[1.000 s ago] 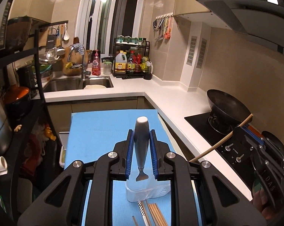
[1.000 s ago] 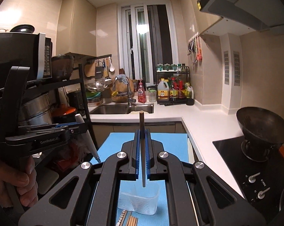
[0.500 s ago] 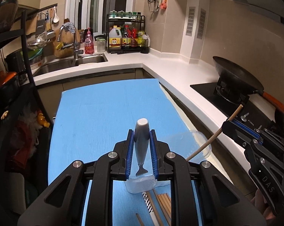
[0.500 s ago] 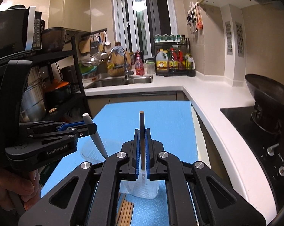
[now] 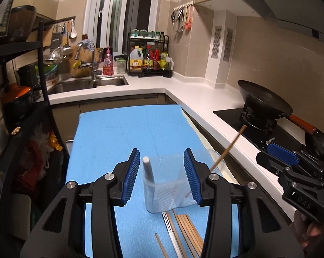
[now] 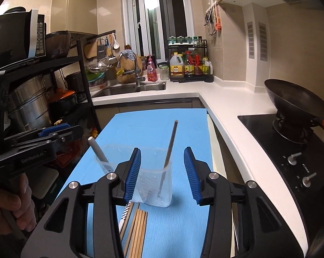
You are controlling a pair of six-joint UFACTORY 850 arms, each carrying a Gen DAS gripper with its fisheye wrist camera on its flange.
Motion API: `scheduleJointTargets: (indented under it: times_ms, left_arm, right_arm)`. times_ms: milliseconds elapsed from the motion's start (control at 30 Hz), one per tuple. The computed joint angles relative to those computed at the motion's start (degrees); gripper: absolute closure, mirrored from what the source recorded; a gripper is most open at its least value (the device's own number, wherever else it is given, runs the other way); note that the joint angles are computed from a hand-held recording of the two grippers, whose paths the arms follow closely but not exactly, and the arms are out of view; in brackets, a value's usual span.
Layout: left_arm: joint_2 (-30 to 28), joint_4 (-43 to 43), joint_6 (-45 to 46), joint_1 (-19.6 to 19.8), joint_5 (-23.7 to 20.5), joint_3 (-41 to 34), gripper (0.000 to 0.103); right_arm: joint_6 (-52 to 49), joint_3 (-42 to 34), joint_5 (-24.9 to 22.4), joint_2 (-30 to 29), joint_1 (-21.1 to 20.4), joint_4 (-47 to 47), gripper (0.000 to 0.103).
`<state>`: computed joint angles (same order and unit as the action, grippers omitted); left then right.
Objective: Organize utensils
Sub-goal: 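Lower the fork into the clear holder with the left tool while the right tool drops the chopstick in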
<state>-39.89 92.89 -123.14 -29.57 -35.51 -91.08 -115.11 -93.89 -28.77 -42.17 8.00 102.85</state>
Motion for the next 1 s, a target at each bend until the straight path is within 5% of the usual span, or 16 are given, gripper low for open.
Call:
scheduleJointTargets:
  times_ms: [167, 400, 633, 733, 1000]
  left_arm:
    - [3.1, 5.0, -9.1, -3.5, -4.1, 7.8, 0.062]
    - [2.2, 4.6, -18.0, -8.8, -8.7, 14.7, 0.076]
    - [-2.1, 0.9, -27.1, -13.2, -10.8, 16.9, 0.078]
    - [-4.2, -0.8, -28.9, -14.0, -8.6, 16.0, 0.078]
    - [-6.8, -0.6, -29.1, -14.7, -7.6, 14.3, 0.078]
  right_arm:
    - [-9.1, 10.2, -3.2, 5.4, -1.8, 6.5, 0.062]
    - [-15.1, 21.1, -7.3, 8.7, -3.9, 10.2, 0.090]
    - [-17.3, 25.2, -5.2, 5.1, -3.6, 12.0, 0.090]
    - [-13.1, 23.6, -0.7, 2.2, -2.4, 7.0, 0.090]
    - [-13.7, 23.1, 1.1, 0.8, -0.9, 5.8, 0.090]
